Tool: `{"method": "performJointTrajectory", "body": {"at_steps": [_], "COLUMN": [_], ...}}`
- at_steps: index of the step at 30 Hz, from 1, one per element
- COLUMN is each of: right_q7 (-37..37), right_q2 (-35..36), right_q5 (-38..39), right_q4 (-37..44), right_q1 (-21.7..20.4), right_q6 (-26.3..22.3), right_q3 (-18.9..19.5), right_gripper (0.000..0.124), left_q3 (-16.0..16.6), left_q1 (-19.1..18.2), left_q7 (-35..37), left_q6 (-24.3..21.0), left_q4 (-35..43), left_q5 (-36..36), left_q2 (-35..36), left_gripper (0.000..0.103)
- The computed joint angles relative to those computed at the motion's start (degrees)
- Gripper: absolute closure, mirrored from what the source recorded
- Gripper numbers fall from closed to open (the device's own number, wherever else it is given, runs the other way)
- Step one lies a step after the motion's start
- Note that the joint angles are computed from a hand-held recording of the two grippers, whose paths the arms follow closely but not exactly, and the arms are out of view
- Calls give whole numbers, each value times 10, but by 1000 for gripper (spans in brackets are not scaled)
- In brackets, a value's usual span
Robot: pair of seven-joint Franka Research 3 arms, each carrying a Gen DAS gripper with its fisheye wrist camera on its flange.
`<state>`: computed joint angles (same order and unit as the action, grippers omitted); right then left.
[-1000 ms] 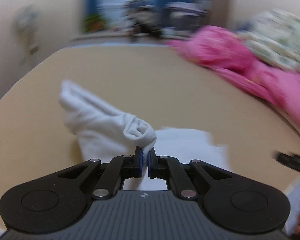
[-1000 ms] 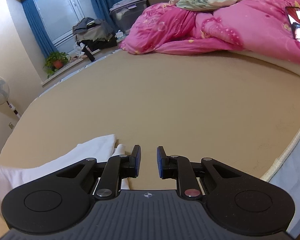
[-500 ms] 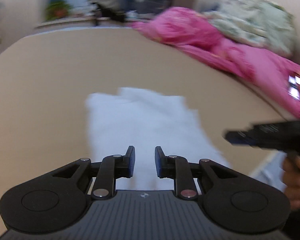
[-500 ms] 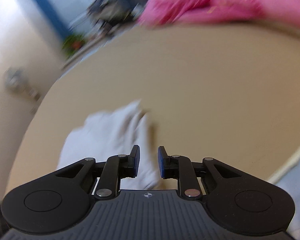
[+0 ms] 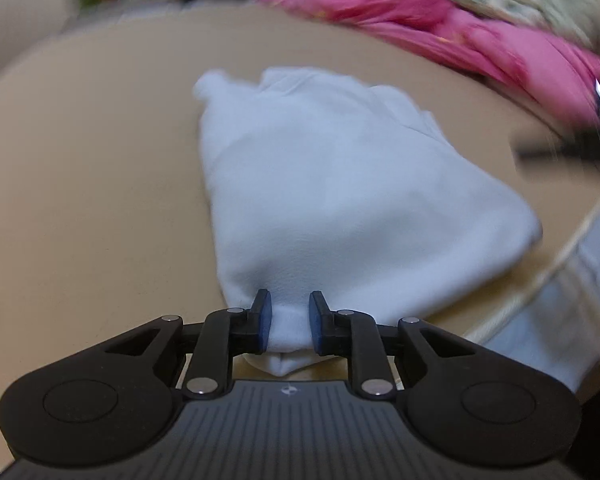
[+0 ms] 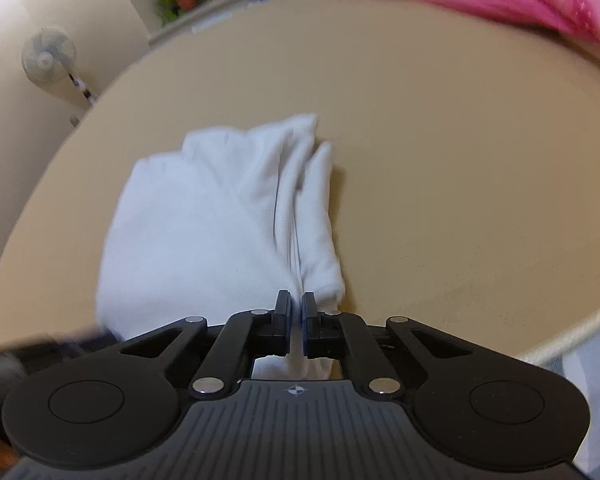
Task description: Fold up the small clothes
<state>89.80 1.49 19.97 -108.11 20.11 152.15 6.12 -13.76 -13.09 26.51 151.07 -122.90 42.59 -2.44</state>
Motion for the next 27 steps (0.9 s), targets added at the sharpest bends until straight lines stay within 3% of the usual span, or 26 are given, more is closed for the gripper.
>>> {"method": "performJointTrajectory", "body": {"at_steps": [2,3,5,8,11,12,14,17,18,19,21,23,25,27], "right_q7": [-7,-35,-52,20,55,67,34,-9,4,53,149,141,154,160], "right_q2": [20,40,96,191,255,268,262,221,212,211,227,245,230,194], "right_q5": [16,45,49,-23,-31,-41,12,54,48,8,-74,-77,-107,-121], "right_q4": [13,36,103,222,301,310,291,229,215,210,233,264,246,198], "right_q1": [5,4,6,30,33,25,10,0,13,39,75,54,57,57], "right_q6": [82,92,76,15,-27,-23,-4,110,139,141,76,1,11,74], "right_q3": [6,11,14,-10,-11,1,18,37,20,-16,-76,-56,-58,-54], "right_gripper": [103,99,99,99,99,111,121,121,121,121,121,117,105,97], "left_q3": [-1,2,5,6,9,10,10,10,10,10,11,12,10,8], "left_q1": [1,4,9,12,13,13,12,16,19,24,25,16,9,4], "left_q7": [-24,-32,-42,-23,17,25,51,54,36,24,37,131,189,199], "left_q6": [9,20,42,49,49,50,44,48,63,71,66,29,4,4], "left_q4": [-8,-14,-28,-27,-9,-11,-6,9,7,11,25,40,38,25], "left_q5": [23,24,19,2,-28,-40,-65,-60,-41,-30,-42,-128,-161,-137], "left_q2": [-4,-6,-13,-12,4,1,-1,-9,-16,-16,-4,21,26,11], "left_gripper": [80,80,80,80,80,80,80,80,80,80,80,80,80,80]}}
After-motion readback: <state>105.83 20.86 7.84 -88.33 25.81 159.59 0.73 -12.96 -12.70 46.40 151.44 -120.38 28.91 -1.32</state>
